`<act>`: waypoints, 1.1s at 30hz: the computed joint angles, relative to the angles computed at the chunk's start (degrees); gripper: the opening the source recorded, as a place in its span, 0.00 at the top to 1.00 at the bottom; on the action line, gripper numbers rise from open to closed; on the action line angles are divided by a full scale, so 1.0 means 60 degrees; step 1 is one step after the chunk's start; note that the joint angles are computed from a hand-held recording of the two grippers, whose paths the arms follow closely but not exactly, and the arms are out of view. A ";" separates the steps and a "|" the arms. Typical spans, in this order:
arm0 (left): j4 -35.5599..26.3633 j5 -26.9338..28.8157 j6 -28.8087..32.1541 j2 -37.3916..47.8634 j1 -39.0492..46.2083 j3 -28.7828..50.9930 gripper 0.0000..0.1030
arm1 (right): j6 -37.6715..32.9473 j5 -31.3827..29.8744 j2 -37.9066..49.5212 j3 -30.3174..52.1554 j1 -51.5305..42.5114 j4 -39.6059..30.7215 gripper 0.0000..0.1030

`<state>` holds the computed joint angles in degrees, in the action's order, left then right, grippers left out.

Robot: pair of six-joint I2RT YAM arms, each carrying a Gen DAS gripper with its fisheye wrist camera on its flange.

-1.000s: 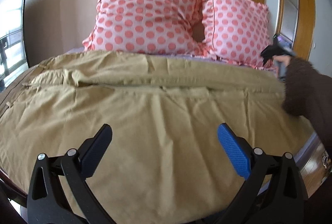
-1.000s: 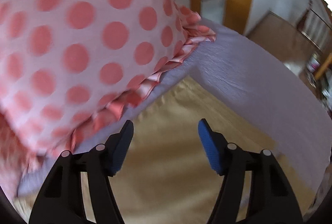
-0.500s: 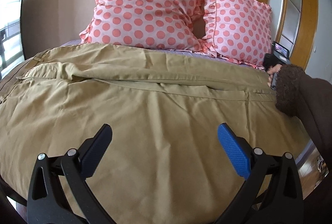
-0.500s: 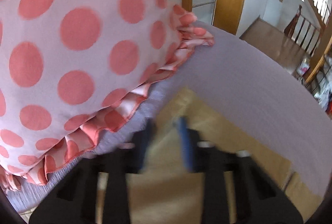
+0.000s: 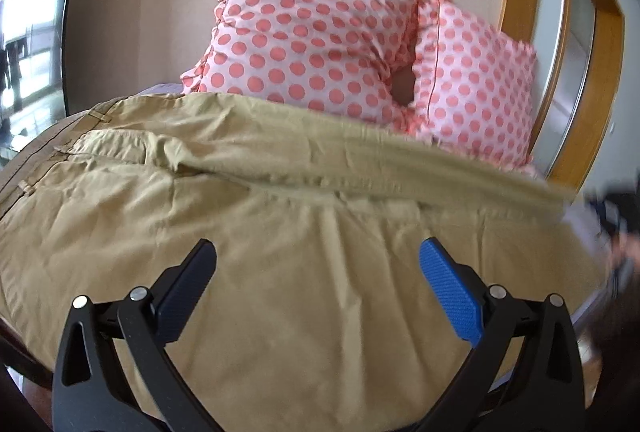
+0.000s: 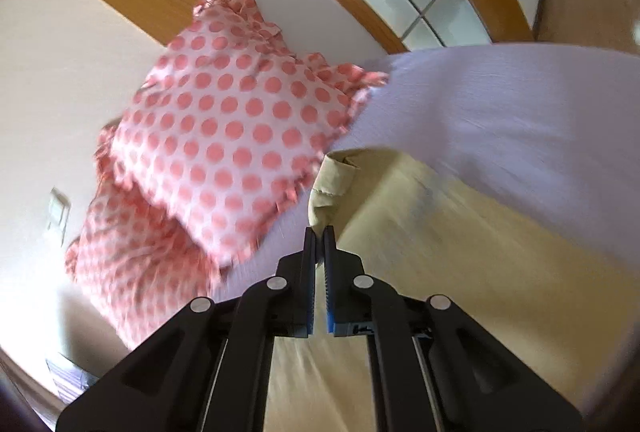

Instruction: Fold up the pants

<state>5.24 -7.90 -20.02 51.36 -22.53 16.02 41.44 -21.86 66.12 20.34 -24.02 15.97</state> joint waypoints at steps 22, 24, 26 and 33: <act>-0.1117 0.5746 -0.0151 0.5697 0.5894 0.5471 0.03 | 0.1281 -0.2010 0.0853 -0.1749 -0.1273 0.2751 0.97; -0.1491 0.5558 -0.0364 0.6667 0.5912 0.6440 0.07 | 0.1263 -0.2211 0.0885 -0.1776 -0.1434 0.2944 0.97; -0.1666 0.5288 -0.0434 0.7349 0.5837 0.7163 0.08 | 0.1285 -0.2319 0.0930 -0.1780 -0.1485 0.3101 0.97; -0.3882 0.4000 -0.0680 1.0848 0.5279 1.1533 0.29 | 0.1361 -0.2301 0.0958 -0.1715 -0.1435 0.3189 0.97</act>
